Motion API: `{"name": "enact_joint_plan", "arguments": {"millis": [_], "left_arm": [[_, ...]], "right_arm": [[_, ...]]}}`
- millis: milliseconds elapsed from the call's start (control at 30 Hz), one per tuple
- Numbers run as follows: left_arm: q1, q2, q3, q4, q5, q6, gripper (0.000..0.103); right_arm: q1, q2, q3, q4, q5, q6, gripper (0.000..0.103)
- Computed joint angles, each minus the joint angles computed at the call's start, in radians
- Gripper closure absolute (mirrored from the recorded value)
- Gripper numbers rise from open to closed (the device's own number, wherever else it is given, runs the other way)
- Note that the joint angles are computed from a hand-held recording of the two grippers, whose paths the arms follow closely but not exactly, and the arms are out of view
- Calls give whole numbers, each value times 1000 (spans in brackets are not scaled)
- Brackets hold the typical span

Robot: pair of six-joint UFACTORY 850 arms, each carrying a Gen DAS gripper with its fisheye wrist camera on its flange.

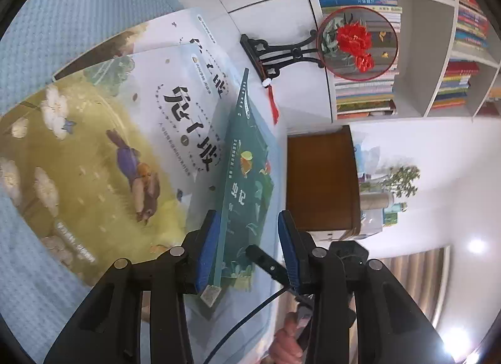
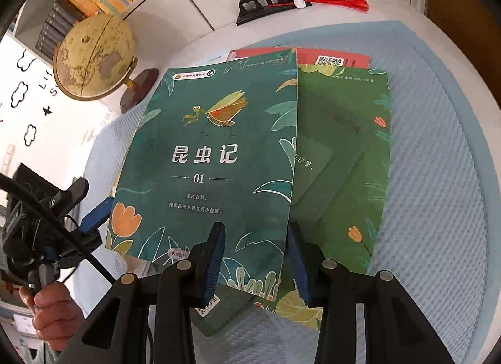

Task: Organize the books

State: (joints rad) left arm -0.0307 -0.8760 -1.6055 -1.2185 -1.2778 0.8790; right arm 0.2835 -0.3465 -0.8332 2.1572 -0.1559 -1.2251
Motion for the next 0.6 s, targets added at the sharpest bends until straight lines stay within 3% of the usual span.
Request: {"name": "enact_joint_plan", "arguments": {"millis": [100, 133, 200, 267, 400, 467, 533, 600], "left_arm": [[-15, 9, -3, 17, 30, -7, 72], [-22, 13, -3, 36, 39, -13, 77], [-52, 31, -3, 123, 117, -29, 80], [-86, 52, 9, 202, 192, -29, 81], [-137, 63, 18, 250, 246, -47, 88], [-149, 53, 6, 236, 225, -60, 91], [-138, 33, -15, 157, 139, -67, 91], [-124, 9, -36, 83, 45, -97, 91]], "right_arm": [[-7, 0, 6, 73, -16, -64, 62], [-9, 1, 9, 113, -22, -97, 61], [-13, 5, 21, 159, -42, -129, 61], [-13, 8, 25, 175, -51, -136, 61], [-29, 14, 37, 125, -86, -72, 61], [-46, 18, 36, 11, -112, 55, 61], [-64, 37, 48, 9, -152, 63, 61], [-79, 59, 65, 37, -184, 39, 53]]}}
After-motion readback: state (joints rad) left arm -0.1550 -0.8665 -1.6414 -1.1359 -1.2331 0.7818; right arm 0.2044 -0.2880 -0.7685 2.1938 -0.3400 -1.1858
